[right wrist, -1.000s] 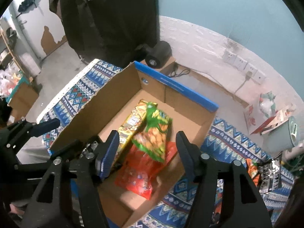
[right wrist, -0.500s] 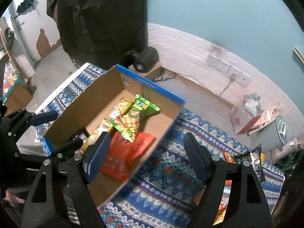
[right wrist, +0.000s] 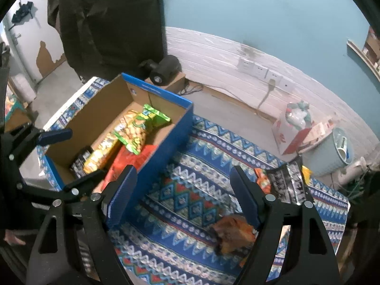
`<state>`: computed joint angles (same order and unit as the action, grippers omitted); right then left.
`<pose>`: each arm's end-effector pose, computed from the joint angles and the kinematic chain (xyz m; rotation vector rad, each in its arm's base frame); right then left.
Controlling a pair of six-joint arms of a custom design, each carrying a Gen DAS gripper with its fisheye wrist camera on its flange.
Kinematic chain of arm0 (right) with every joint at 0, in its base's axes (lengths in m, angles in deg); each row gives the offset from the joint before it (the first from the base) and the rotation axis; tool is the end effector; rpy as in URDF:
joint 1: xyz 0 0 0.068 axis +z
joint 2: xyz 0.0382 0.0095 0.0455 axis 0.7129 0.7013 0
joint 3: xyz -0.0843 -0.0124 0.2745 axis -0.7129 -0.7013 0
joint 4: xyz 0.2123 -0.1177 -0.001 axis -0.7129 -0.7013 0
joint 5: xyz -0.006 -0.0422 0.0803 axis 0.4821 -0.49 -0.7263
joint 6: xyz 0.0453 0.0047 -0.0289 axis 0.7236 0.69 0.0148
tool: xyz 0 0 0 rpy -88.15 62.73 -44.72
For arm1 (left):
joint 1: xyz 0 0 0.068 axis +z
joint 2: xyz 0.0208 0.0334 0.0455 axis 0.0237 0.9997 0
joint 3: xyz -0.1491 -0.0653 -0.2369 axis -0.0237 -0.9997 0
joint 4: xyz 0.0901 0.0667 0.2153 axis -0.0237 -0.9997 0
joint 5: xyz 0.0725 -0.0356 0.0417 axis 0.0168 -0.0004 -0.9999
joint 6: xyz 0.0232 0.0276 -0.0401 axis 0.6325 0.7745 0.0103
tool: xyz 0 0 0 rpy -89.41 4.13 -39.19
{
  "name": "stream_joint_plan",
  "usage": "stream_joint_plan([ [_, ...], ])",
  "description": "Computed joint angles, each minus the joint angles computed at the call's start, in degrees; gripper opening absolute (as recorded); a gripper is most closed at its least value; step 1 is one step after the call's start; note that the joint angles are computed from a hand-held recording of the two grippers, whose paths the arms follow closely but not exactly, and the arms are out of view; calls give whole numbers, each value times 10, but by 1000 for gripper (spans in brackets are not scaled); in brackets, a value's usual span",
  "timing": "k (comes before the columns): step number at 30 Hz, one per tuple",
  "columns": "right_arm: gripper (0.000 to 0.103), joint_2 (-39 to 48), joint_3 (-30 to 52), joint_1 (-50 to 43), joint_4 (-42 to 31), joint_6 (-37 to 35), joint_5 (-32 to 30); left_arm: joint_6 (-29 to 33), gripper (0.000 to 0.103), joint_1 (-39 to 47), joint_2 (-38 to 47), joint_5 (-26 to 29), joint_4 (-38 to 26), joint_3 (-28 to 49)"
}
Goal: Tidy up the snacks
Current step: 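Grasp the silver foil bar with the left tool while the right tool grasps the red stick-snack bag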
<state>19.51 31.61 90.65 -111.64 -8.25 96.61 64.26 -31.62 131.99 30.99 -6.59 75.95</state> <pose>0.2523 0.2470 0.3462 -0.7634 2.4304 0.1905 0.1928 -0.1098 0.3341 0.1492 2.5348 0.1320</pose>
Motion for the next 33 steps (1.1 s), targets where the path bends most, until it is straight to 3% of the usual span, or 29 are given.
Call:
stream_joint_plan([
  [10, 80, -87, -130, -68, 13, -42, -6, -14, 81, -81, 54, -33, 9, 48],
  [18, 80, -139, -235, -180, 32, -70, -40, -22, 81, -133, 122, -13, 27, 66],
  [33, 80, -128, -353, -309, 86, -134, -102, -10, 81, -181, 236, 22, 42, 101],
])
